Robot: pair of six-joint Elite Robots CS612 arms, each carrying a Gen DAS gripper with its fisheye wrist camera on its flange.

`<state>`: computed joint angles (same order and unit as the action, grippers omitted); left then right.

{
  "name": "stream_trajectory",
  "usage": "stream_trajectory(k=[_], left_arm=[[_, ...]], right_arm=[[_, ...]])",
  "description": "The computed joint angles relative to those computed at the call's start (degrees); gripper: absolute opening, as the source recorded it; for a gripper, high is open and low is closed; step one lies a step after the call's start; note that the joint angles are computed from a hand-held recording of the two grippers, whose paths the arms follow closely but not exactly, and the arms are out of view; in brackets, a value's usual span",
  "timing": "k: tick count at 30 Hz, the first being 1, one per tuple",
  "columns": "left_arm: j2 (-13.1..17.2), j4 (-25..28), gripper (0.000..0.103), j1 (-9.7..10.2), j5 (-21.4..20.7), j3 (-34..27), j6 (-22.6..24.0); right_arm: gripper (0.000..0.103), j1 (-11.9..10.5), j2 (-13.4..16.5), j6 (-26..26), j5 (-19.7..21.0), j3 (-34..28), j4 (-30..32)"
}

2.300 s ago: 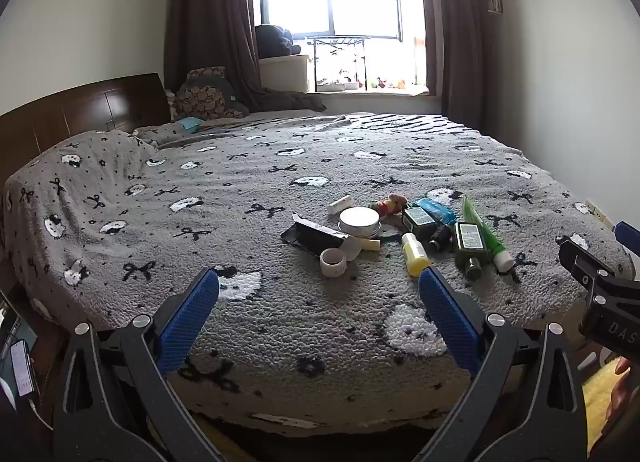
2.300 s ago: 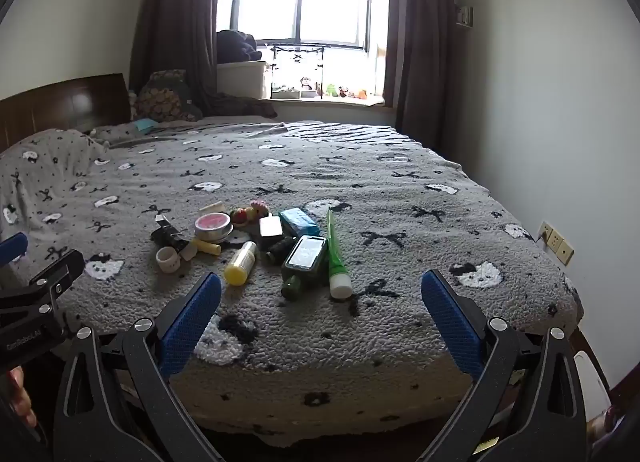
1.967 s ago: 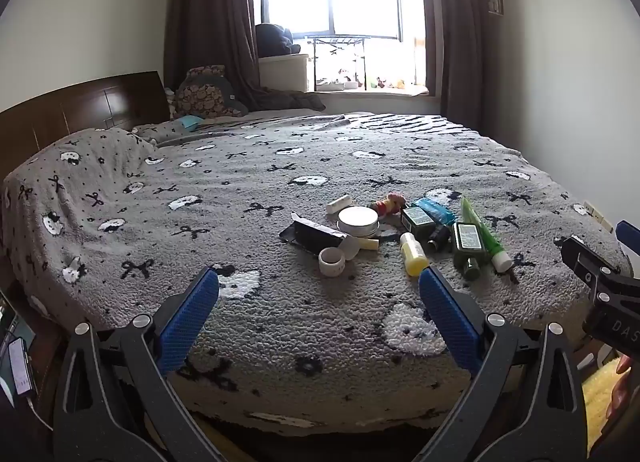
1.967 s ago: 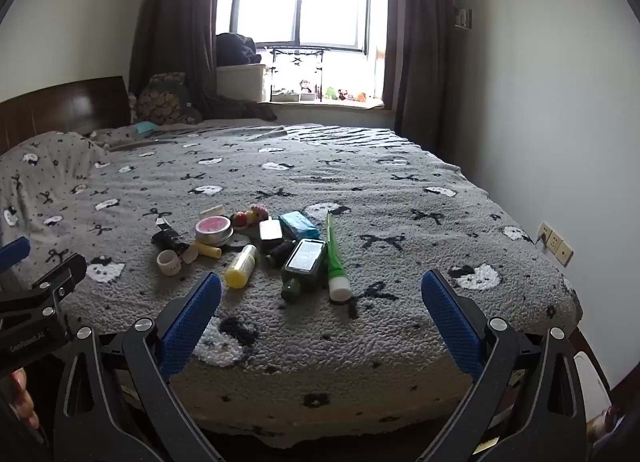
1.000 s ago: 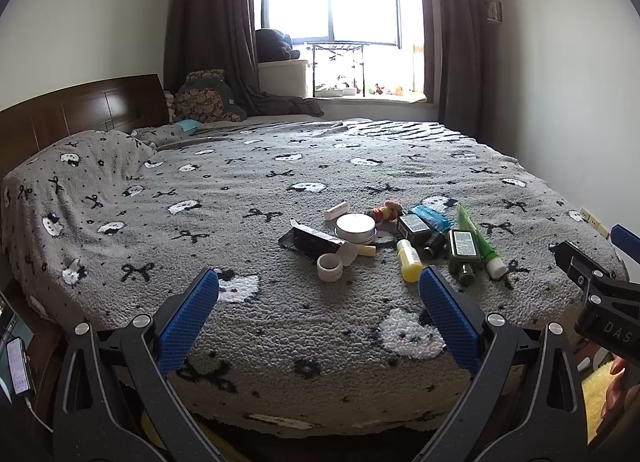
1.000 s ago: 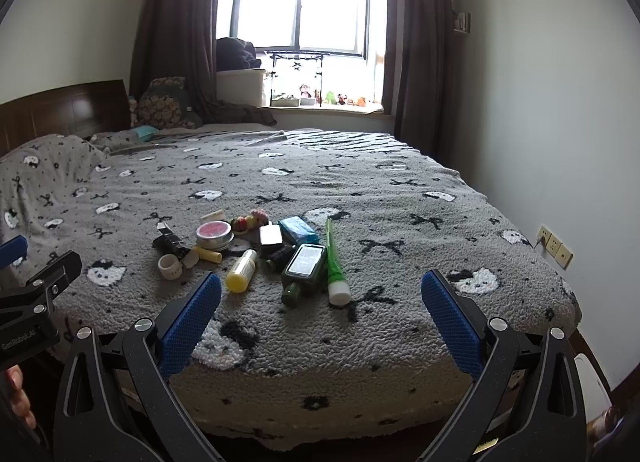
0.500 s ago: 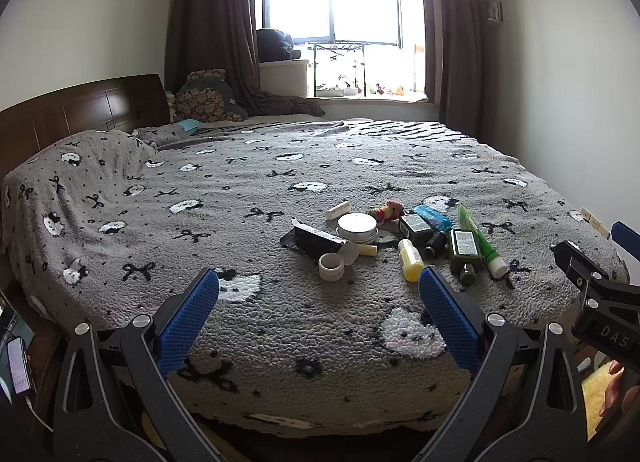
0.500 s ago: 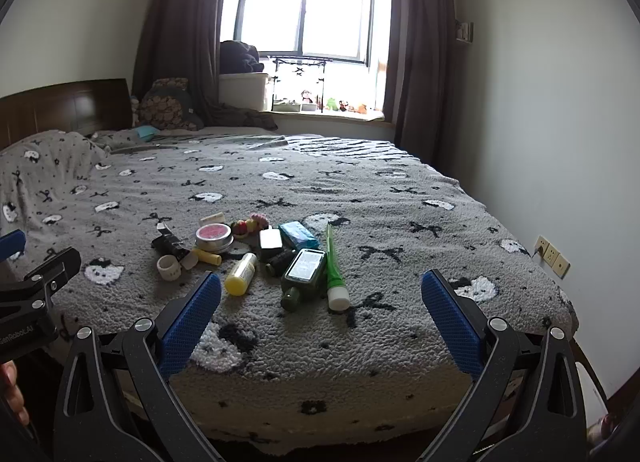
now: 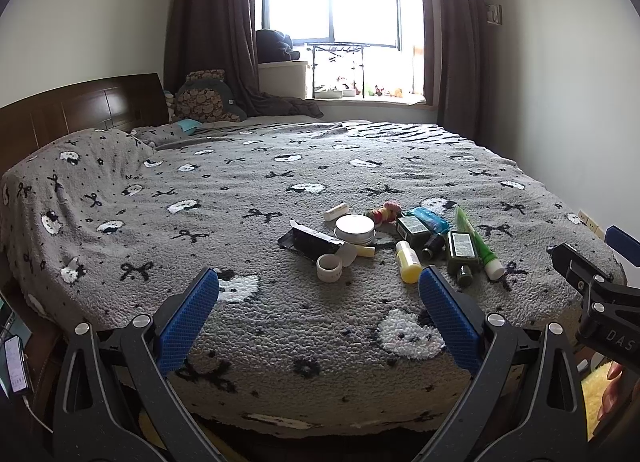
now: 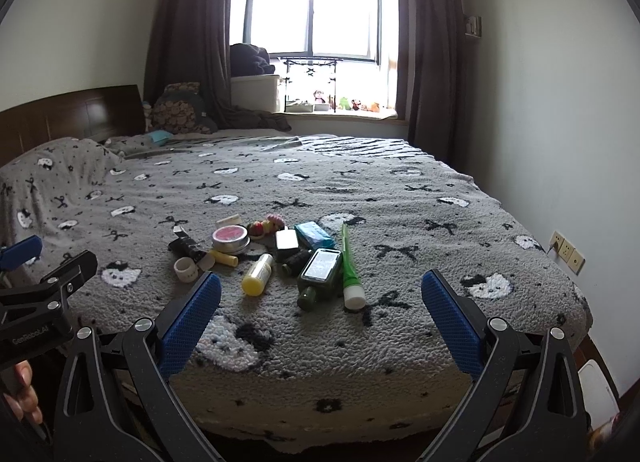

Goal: Collect trash

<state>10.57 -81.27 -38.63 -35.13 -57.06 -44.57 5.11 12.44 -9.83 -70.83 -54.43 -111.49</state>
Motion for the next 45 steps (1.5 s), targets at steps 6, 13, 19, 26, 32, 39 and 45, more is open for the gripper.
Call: stream_trajectory(k=[6, 13, 19, 26, 32, 39, 45], left_arm=[[-0.01, 0.2, 0.095, -0.01, 0.0, -0.01, -0.19], [0.05, 0.54, 0.095, 0.23, -0.46, -0.2, -1.2], [0.11, 1.4, 0.095, 0.65, -1.39, -0.28, -2.06], [0.34, 1.08, 0.095, 1.18, -3.24, 0.32, -1.28], [0.74, -0.48, 0.095, 1.85, -6.3, 1.65, 1.81], [0.96, -3.37, 0.082, 3.7, -15.37, 4.19, 3.63], [-0.63, -9.81, 0.081, 4.93, -21.81, 10.05, 8.3]], right_arm=[[0.1, -0.07, -0.16, 0.39, -0.08, 0.28, 0.07], [0.1, -0.3, -0.5, 1.57, 0.26, 0.95, 0.22], [0.1, -0.37, -0.89, 1.87, -0.89, 1.95, 0.09], [0.1, -0.38, -1.0, 1.07, -2.25, 3.15, 0.54], [0.1, -0.55, -1.57, -0.75, -2.24, 5.77, 2.08], [0.081, -0.91, -3.37, -1.14, -2.41, 11.93, 4.0], [0.065, -0.92, -7.75, -1.13, -0.04, 22.33, 1.24]])
